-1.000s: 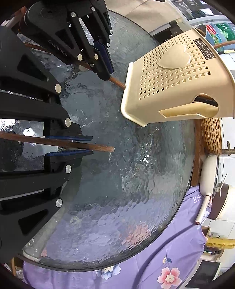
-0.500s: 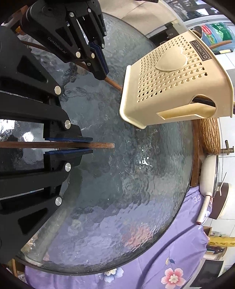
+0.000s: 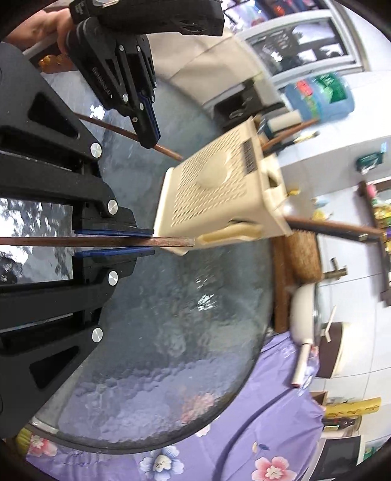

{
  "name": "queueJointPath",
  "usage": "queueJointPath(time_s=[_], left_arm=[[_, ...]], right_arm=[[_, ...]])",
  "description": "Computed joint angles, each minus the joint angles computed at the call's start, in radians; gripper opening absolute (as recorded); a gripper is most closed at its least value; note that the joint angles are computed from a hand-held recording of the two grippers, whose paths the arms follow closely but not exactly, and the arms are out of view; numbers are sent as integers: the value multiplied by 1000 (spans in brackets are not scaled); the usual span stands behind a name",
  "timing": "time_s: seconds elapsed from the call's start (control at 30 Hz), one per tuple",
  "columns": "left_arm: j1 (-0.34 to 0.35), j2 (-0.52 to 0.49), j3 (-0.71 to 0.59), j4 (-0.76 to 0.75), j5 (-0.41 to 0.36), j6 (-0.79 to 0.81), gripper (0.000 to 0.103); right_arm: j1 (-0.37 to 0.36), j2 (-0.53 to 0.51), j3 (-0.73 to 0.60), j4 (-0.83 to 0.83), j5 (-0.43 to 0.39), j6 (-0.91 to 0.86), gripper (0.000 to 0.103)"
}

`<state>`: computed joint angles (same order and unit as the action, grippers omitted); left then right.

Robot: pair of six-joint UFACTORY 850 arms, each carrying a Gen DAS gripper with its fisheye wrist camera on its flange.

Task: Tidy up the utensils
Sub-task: 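Lift both wooden chopsticks upright and carry them over the basket, then lower both wooden chopsticks into the basket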

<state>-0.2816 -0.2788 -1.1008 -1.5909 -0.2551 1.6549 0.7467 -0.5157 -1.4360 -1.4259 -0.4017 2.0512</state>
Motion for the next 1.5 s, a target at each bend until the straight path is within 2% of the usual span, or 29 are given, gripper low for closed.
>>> queueJointPath(time_s=[0.27,0.47,0.6,0.83,1.07,1.33,1.5], left_arm=[[21,125,60,-201,-71,212,7],[24,177,78,-219,-96,250,7],[26,191,79,-219,-101,261,7],[29,199,69,-165,-108,214,7],[40,197,46,-92,-131,148,7],[49,192,-49,42,-162,13,7],[50,175,-163,63,-155,-59,7]], right_arm=[[20,120,81,-283,21,246,8],[29,180,114,-391,64,336,8],[40,190,108,-328,58,241,8],[46,194,100,-260,61,141,8],[46,184,50,-130,75,-44,8],[41,173,-74,57,72,-322,8],[32,129,-239,194,14,-534,8]])
